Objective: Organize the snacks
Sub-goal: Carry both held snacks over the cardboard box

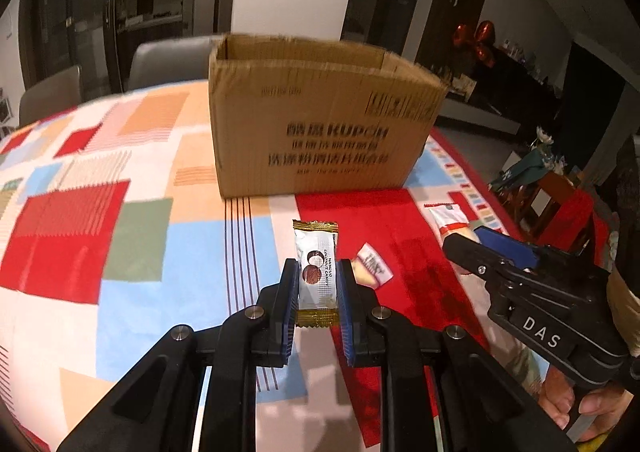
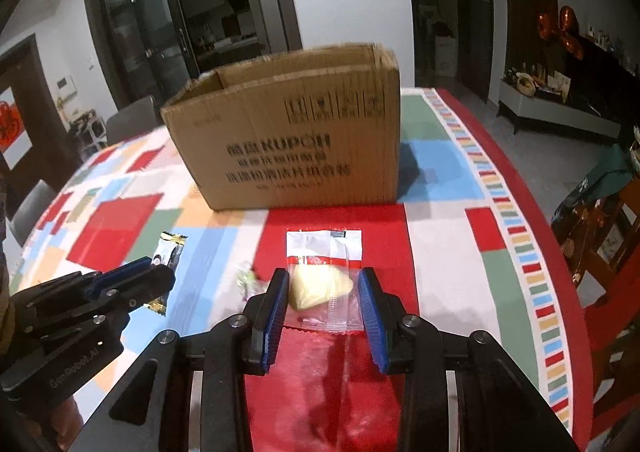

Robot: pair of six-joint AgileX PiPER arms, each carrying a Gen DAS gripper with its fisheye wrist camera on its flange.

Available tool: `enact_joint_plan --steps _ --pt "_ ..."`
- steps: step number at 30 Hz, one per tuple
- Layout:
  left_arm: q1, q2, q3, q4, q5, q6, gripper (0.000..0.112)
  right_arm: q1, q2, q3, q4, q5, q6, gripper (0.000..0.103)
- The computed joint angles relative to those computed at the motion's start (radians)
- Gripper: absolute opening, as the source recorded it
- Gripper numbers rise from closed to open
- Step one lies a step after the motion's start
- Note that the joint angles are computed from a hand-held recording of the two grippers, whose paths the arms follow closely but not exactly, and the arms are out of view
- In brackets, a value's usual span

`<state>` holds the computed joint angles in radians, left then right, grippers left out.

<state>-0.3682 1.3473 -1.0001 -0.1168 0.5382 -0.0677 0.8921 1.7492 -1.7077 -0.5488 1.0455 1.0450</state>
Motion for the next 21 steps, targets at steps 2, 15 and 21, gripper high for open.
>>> enact_joint_plan --steps 2,15,21 --pt "-0.005 -0.017 -0.013 0.014 0.008 -0.014 0.019 0.007 -0.005 -0.021 -0.008 0.008 -0.004 0.037" --pt "0.015 -0.034 -0.153 -0.002 0.06 0.026 0.019 0.003 0.021 -0.205 -0.052 0.058 -0.076 0.037" --pt "0.03 0.012 -0.251 0.0 0.07 0.042 0.019 -0.018 0.076 -0.339 -0.052 0.08 -0.137 0.037"
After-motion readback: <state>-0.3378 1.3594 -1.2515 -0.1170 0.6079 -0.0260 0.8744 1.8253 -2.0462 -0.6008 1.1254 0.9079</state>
